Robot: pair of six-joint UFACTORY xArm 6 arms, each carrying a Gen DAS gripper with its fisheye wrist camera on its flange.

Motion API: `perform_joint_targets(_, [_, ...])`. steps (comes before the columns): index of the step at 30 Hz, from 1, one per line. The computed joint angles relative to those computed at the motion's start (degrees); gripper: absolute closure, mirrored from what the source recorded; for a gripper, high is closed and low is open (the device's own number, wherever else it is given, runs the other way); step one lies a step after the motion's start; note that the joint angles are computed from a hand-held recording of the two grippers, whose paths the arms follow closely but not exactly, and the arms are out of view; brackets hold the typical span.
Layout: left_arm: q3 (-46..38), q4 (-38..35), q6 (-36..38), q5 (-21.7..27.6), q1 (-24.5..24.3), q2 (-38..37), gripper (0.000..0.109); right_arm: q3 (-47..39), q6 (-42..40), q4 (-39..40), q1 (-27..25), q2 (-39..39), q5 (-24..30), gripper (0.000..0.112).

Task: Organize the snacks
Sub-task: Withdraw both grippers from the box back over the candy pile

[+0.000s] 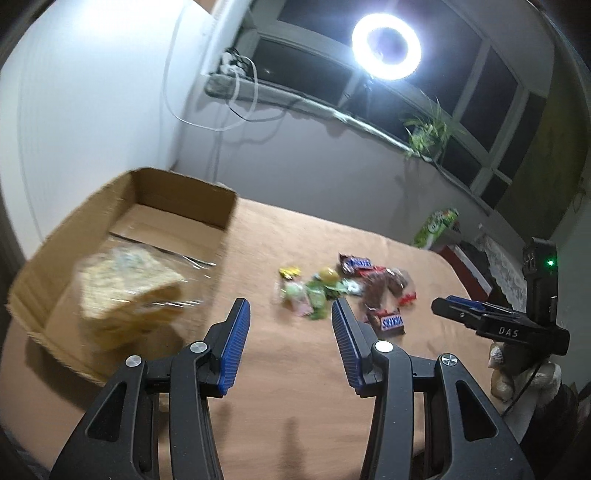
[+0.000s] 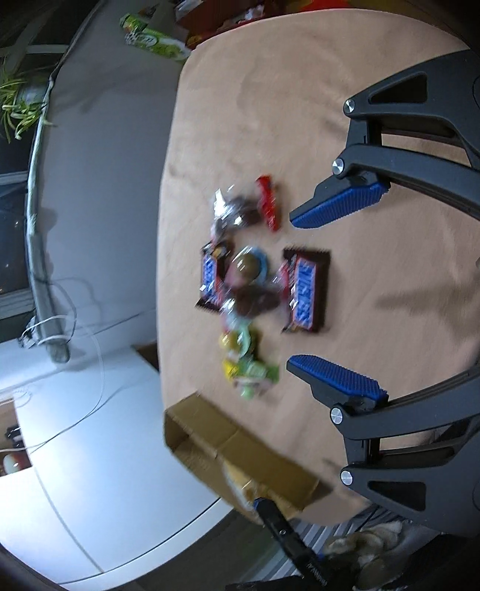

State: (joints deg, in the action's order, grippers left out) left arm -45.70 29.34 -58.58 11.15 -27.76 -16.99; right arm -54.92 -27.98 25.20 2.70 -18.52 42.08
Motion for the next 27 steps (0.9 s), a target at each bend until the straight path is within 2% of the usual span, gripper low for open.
perform_joint_targets(4, [-2.5, -2.8, 3.2, -0.4, -1.5, 4.4, 0.064, 2.1, -0.5, -2.3, 0.5, -0.2, -1.9, 0.027])
perform_joint_targets(12, [-7.3, -8.2, 8.4, -1.1, -2.4, 11.8, 0.064, 2.3, 0.2, -5.5, 3.1, 2.8, -4.0, 0.027])
perform_joint_targets(17, [-10.9, -9.1, 10.0, 0.1, -1.9, 16.1, 0.064, 0.6, 2.3, -6.9, 4.2, 6.1, -4.4, 0.027])
perform_joint_targets(21, [-12.8, -14.0, 13.7, -0.6, -1.3, 19.1, 0.064, 0.0, 3.6, -9.1, 5.3, 7.9, -5.6, 0.027])
perform_joint_targets(24, [-14.1, -9.9, 9.9, -0.2, -0.2, 20.4, 0.068, 0.0, 4.1, -9.8, 5.6, 8.6, -6.2, 0.027])
perform_joint_targets(27, [-14.9, -9.8, 10.1, 0.1, 0.2, 21.4, 0.072, 0.0, 4.6, -10.4, 6.0, 9.1, -6.8, 0.027])
